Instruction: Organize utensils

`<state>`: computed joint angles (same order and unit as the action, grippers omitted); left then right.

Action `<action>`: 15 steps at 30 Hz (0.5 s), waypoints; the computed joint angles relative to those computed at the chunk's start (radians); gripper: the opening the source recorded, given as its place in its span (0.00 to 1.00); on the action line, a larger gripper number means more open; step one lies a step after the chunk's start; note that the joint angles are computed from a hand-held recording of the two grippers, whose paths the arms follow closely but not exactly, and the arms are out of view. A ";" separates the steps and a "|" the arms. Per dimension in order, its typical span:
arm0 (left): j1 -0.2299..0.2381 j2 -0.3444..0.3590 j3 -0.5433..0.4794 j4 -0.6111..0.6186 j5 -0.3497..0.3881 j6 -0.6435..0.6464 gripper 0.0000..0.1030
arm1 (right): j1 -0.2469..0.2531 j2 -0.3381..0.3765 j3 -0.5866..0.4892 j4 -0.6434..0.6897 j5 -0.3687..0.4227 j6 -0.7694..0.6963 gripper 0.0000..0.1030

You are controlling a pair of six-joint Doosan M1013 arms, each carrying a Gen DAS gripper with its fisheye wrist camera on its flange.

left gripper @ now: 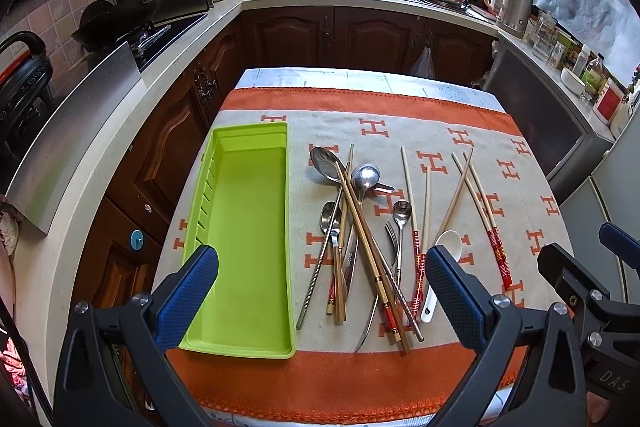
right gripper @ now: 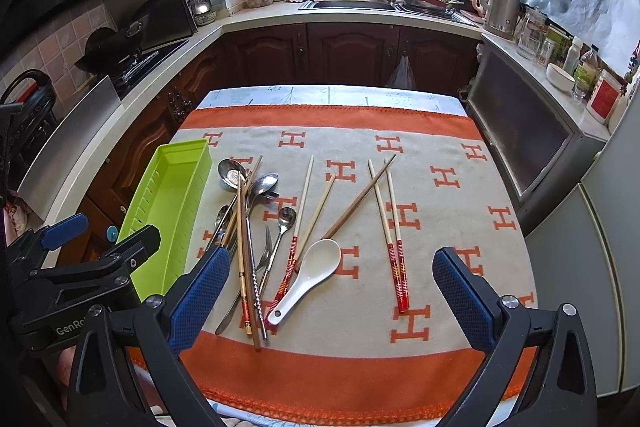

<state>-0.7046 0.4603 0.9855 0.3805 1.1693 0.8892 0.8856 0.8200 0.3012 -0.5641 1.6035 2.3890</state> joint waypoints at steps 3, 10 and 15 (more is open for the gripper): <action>0.000 0.001 -0.001 0.001 0.001 0.001 0.99 | 0.000 0.001 -0.002 0.000 0.001 0.001 1.00; 0.000 0.002 -0.003 -0.004 0.002 0.003 0.99 | 0.000 0.001 -0.003 0.000 0.001 -0.001 1.00; -0.001 0.001 -0.003 -0.004 0.004 0.003 0.99 | 0.001 0.000 0.001 0.000 -0.001 0.002 1.00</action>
<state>-0.7053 0.4618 0.9823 0.3762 1.1730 0.8925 0.8867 0.8196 0.3026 -0.5644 1.6029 2.3906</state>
